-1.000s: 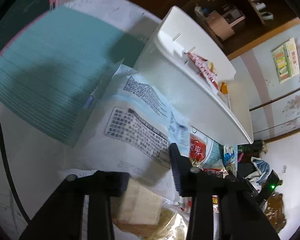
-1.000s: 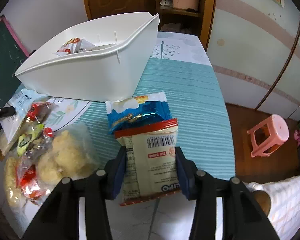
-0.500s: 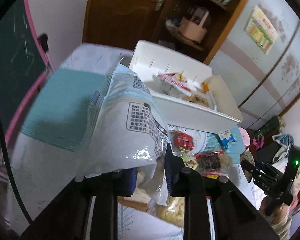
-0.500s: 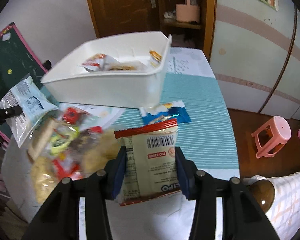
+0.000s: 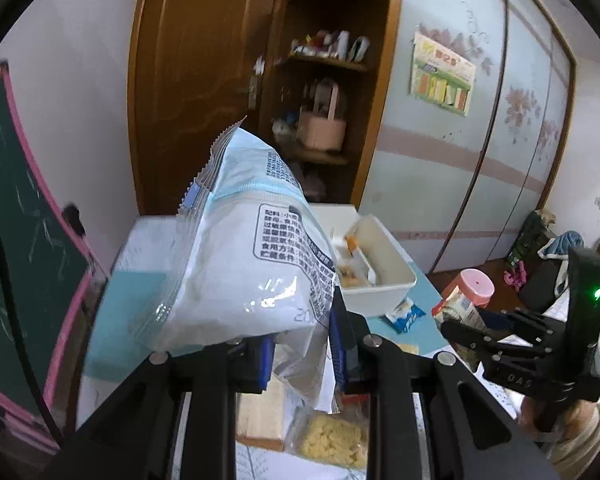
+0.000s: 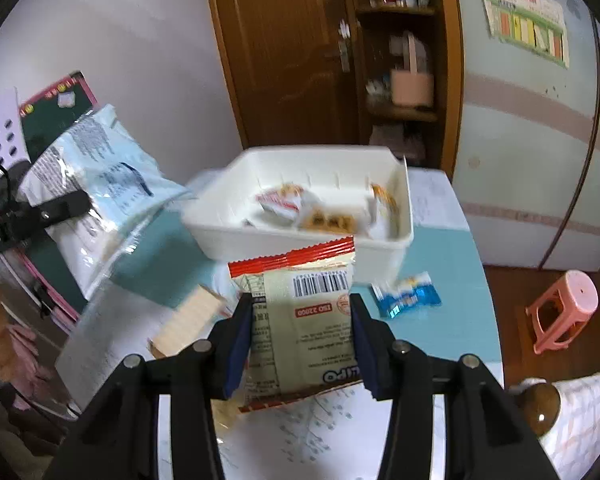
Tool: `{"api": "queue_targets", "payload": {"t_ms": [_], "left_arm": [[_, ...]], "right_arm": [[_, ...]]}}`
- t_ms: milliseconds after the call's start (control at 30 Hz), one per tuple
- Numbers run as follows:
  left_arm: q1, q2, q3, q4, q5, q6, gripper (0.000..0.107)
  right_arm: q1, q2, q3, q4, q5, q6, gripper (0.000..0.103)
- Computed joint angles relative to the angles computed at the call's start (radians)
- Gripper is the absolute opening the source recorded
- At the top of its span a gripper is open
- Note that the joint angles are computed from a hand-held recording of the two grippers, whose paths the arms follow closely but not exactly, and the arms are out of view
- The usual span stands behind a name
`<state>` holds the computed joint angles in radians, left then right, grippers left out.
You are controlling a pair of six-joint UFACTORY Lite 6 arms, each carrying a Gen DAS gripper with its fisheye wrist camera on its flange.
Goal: Organize snacks
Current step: 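Place both packs into the white tray and open both tools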
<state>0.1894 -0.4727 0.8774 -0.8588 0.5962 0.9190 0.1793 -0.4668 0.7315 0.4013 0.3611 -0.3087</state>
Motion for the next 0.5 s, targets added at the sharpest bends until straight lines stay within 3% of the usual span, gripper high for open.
{"api": "queue_targets", "payload": {"t_ms": [167,300,500], "left_arm": [[-0.035,0.073,0.133,0.067,-0.004,-0.078,0.021],[-0.065,0.154,0.238,0.107,-0.07,-0.134,0.021],[-0.152,0.427,0.527,0.354,-0.141,-0.392,0.021]], "right_arm": [[0.037,0.072,0.144,-0.097,-0.016,0.139,0.046],[0.026,0.196,0.288,-0.099,-0.033,0.192,0.046],[-0.005,0.45,0.531,-0.133,-0.014,0.29,0.046]]}}
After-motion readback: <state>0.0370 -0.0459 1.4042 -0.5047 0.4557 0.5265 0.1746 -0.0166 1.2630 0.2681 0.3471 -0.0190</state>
